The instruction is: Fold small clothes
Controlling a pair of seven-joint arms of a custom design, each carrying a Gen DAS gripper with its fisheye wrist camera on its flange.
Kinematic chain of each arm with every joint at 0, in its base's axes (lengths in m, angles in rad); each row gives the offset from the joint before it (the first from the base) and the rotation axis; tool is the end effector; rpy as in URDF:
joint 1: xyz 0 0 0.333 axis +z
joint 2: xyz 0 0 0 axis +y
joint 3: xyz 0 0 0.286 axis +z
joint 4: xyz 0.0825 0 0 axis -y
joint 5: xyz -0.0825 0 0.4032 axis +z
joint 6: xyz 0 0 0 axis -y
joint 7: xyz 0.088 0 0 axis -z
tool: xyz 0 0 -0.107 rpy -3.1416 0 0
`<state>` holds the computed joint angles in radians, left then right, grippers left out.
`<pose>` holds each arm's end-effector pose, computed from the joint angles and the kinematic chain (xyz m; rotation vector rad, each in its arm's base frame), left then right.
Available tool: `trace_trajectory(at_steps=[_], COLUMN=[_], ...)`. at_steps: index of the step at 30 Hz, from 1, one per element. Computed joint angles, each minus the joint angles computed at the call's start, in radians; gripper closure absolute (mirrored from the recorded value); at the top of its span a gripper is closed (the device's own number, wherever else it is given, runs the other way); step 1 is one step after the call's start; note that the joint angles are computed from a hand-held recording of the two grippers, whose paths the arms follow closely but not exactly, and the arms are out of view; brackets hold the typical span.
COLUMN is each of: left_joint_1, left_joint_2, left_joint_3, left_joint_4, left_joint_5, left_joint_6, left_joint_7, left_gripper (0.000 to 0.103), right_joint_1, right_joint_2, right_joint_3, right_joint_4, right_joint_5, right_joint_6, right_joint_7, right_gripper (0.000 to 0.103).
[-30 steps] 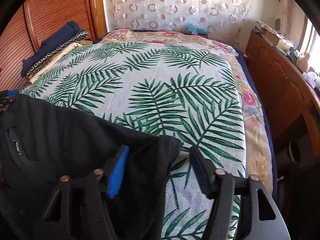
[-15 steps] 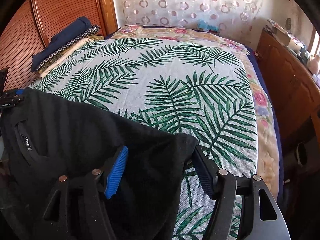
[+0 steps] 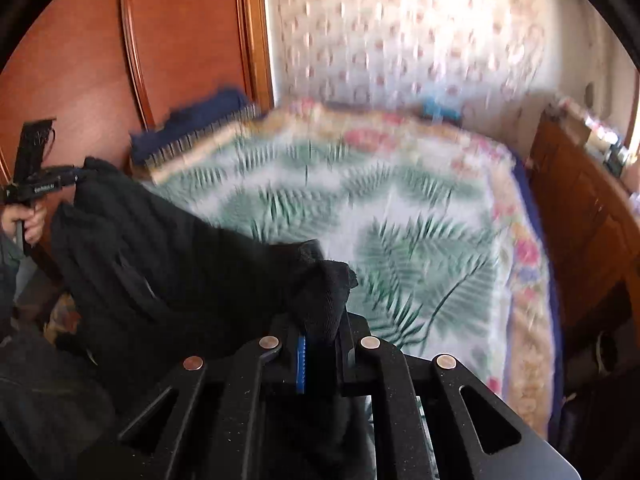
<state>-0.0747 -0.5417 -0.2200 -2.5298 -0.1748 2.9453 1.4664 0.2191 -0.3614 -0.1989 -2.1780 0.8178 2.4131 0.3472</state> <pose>0.4461 -0.1326 0.5370 -1.6527 1.7610 -1.0301 0.5222 0.0045 0.5705 -2.0651 0.8778 -0.4649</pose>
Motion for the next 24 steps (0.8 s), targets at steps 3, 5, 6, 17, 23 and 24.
trace_trajectory(at_steps=[3,5,6,17,23,24], left_joint_1=[-0.04,-0.039,-0.043,-0.136,-0.082,-0.068], left_joint_2=[-0.066,-0.085,-0.083,-0.169,-0.216,-0.22], left_joint_3=[0.02,0.015,0.023,0.073,0.037,0.029], left_joint_4=[-0.003,0.015,0.03,0.119,0.158,0.166], left_joint_5=[-0.013,-0.008,-0.013,-0.093,-0.091,-0.086], left_joint_6=[0.033,0.06,0.074,0.132,0.125,0.123], left_joint_7=[0.029,0.05,0.059,0.171,0.179,0.176], left_gripper=[0.09,0.09,0.09,0.091,0.091,0.091], right_joint_1=[0.006,0.011,0.015,0.108,0.161,0.171], right_joint_2=[-0.089,-0.148,-0.172,-0.419,-0.513,-0.531], right_joint_3=[-0.019,-0.022,-0.023,-0.11,-0.155,-0.156], right_joint_4=[-0.019,-0.04,-0.049,-0.054,-0.039,-0.045], right_joint_5=[0.031,0.023,0.012,-0.114,-0.188,-0.196], right_joint_6=[0.002,0.033,0.052,0.061,0.058,0.067], right_joint_7=[-0.03,-0.043,-0.04,0.006,0.041,0.046], right_gripper=[0.094,0.094,0.094,0.094,0.094,0.094])
